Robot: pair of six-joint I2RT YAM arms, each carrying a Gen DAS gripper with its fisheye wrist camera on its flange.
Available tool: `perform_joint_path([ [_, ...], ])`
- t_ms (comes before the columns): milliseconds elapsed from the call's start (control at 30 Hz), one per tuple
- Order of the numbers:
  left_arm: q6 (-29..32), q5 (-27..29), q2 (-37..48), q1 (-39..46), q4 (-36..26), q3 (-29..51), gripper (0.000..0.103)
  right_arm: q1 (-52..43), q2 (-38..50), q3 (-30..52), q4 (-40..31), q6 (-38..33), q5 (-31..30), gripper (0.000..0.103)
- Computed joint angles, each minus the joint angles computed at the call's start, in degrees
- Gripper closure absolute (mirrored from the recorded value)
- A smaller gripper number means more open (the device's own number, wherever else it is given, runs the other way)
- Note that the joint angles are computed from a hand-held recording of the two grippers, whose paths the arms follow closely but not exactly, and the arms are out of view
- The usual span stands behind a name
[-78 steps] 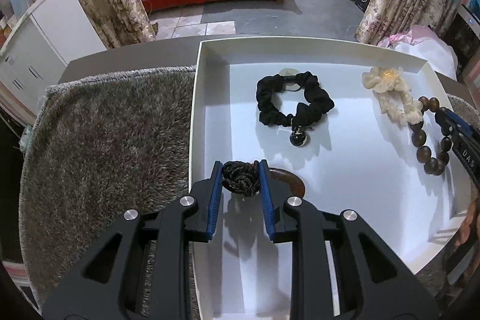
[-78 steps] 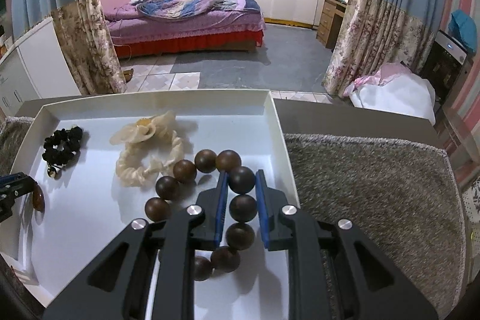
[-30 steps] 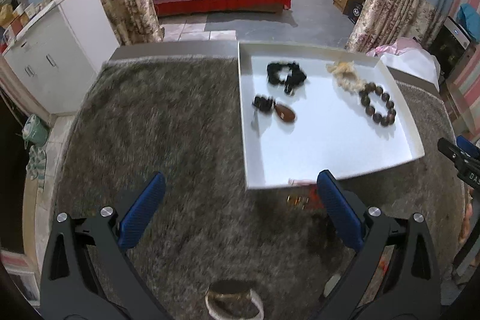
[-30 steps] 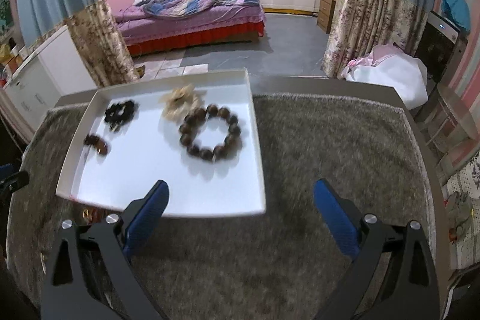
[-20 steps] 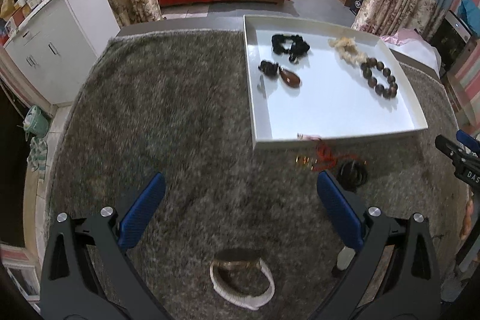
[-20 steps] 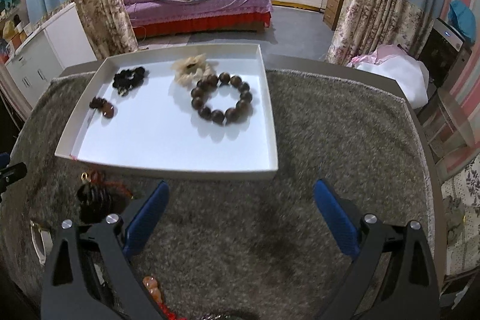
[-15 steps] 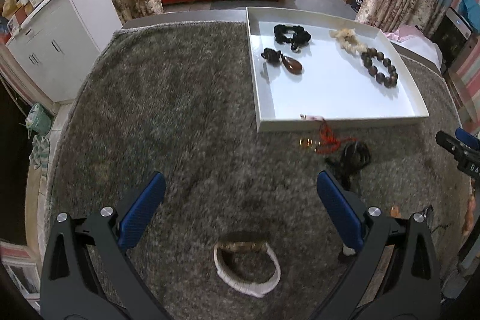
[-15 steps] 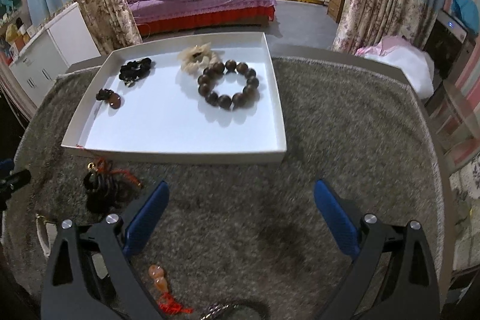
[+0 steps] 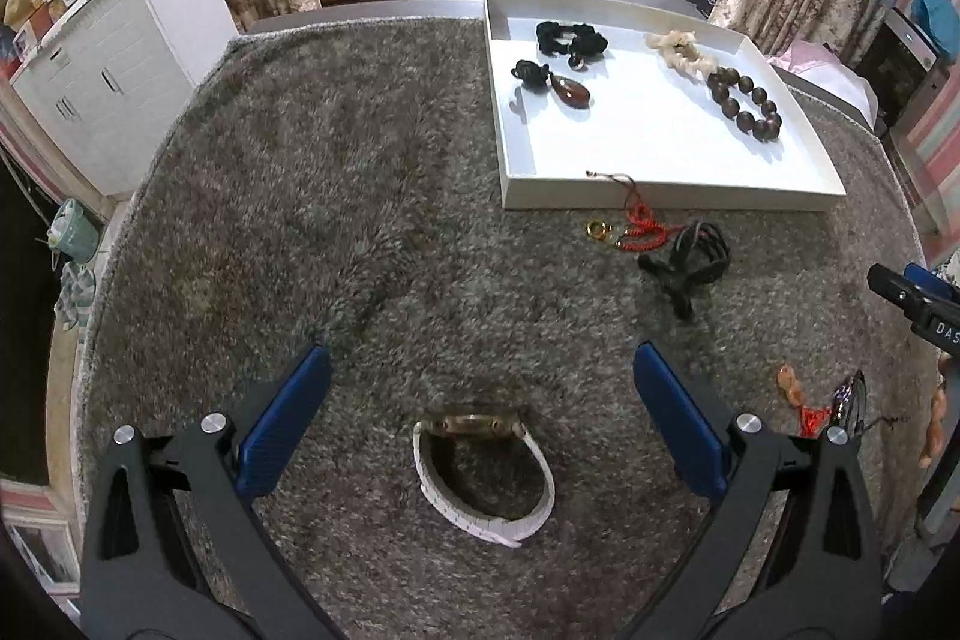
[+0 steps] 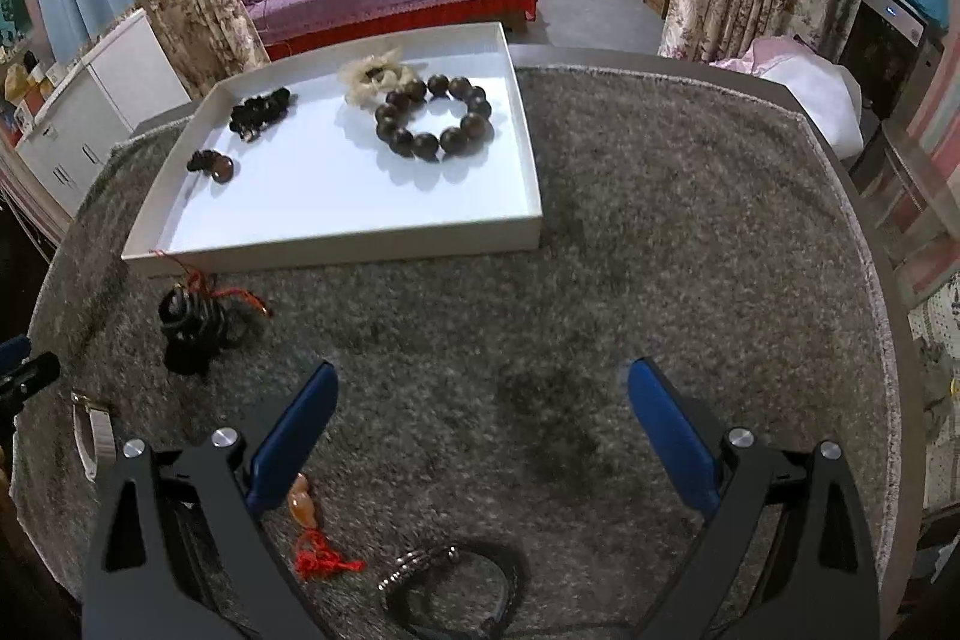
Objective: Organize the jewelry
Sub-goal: 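Move the left tool over the white-strap watch while the right tool reaches the black cord bundle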
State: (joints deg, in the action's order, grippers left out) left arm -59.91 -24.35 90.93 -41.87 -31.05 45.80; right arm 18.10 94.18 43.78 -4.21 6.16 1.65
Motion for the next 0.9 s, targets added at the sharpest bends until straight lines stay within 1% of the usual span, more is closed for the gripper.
perform_joint_path([
  [200, -2.04, 2.10, 0.10, -1.54, -1.62, -1.01, 0.003, 1.14, 3.27, 3.21, -5.78, -0.44, 2.42, 0.006],
  [333, -5.06, 4.48, -2.32, -3.37, -4.64, -3.01, 0.003, 4.29, 6.01, 5.82, -9.51, -0.68, 4.55, 0.006],
  [433, -6.76, 5.85, -4.91, -4.94, -5.78, -4.98, 0.003, 6.18, 7.88, 8.22, -12.27, -1.35, 2.83, 0.006],
  [567, -8.75, 4.78, -5.46, -5.89, -7.76, -5.70, 0.004, 8.97, 8.85, 11.43, -15.27, -0.92, 2.08, 0.006],
  [733, -7.98, 6.81, -5.68, -4.13, -5.69, -7.77, 0.005, 12.52, 10.36, 15.55, -18.88, -1.18, 3.43, 0.007],
  [833, -6.29, 8.28, -6.25, -2.86, -2.93, -9.49, 0.005, 14.08, 11.14, 17.90, -20.97, -1.99, 4.30, 0.007],
  [900, -5.34, 8.34, -5.97, -2.23, -2.01, -10.00, 0.007, 14.43, 11.40, 18.80, -21.86, -2.52, 4.78, 0.007],
])
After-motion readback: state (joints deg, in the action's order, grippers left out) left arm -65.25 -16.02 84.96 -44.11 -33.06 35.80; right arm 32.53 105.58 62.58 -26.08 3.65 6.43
